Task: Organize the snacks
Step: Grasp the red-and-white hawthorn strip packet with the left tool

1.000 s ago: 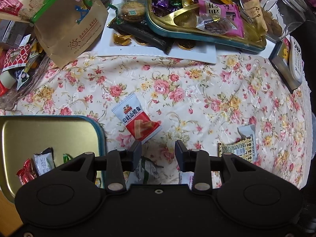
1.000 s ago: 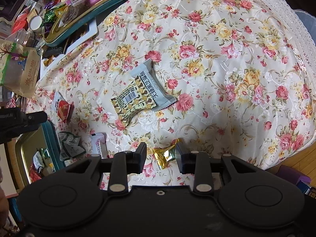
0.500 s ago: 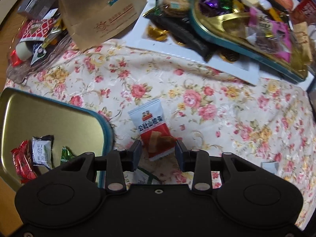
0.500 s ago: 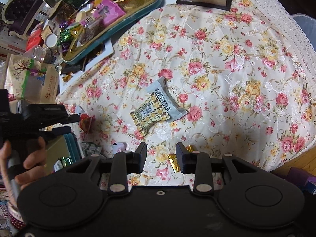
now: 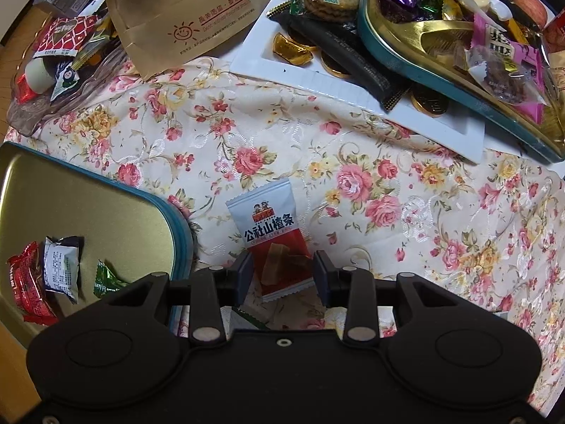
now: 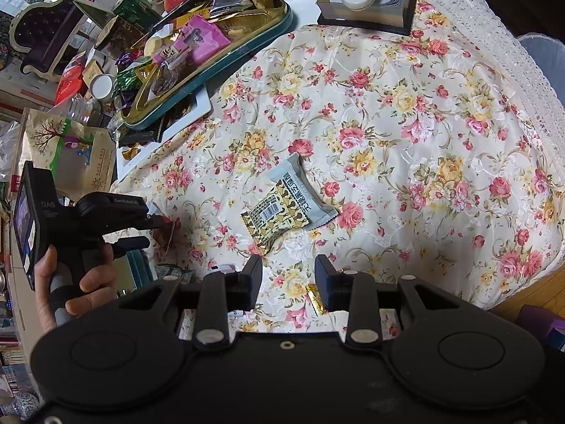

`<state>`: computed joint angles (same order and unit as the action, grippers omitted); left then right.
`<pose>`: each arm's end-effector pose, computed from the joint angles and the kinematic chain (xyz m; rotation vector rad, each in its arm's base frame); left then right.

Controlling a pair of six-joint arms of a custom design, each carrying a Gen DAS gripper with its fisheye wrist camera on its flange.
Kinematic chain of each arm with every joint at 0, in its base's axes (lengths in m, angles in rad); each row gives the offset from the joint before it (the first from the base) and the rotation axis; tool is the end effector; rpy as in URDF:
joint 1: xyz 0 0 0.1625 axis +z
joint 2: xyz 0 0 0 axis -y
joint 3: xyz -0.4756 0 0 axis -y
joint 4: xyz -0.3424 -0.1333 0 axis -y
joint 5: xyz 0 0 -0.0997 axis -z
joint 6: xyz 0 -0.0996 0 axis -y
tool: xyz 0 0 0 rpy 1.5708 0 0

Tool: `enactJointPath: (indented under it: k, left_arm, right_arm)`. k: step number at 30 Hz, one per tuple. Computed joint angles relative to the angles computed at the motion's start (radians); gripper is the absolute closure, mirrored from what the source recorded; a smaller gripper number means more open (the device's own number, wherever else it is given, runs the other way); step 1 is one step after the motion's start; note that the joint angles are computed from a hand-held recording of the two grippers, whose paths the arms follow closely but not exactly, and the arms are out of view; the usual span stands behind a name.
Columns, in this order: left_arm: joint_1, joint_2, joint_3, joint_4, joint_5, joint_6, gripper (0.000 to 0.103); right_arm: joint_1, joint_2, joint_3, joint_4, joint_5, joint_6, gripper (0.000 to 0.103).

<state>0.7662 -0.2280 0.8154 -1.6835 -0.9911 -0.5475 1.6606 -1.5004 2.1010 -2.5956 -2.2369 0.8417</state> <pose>-0.4454 -0.6893 -0.0394 0.4802 2.3617 0.0050 0.1108 -0.4308 0.4131 -1.1294 -2.3363 0.8999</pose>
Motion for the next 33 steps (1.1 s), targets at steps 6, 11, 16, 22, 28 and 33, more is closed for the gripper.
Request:
enactJointPath:
  k: [6,11,16,22,28,33]
  left_arm:
    - [0.011,0.033,-0.038,0.005,0.013,-0.029,0.057]
    - [0.015,0.059,-0.072,0.036,0.044,-0.023,0.055]
    - [0.007,0.045,-0.036,0.021,-0.003,0.073,0.057]
    - [-0.011,0.005,0.056,-0.002,-0.110,0.233,0.058]
    - [-0.028,-0.041,0.111,-0.001,-0.208,0.290,0.059]
    - [-0.057,-0.099,0.175,-0.027,-0.206,0.363,0.059]
  right_arm:
    - [0.002,0.002,-0.001,0.001,-0.002,0.001,0.067]
    - [0.000,0.006,-0.005,0.008,-0.001,0.004,0.067]
    - [-0.008,0.005,-0.011,0.013,0.004,0.003,0.067]
    - [-0.032,-0.006,0.002,0.034,0.004,0.026,0.067]
    - [-0.053,-0.013,0.010,0.046,0.002,0.040,0.067]
    - [-0.073,-0.003,0.012,0.070,0.019,0.044,0.067]
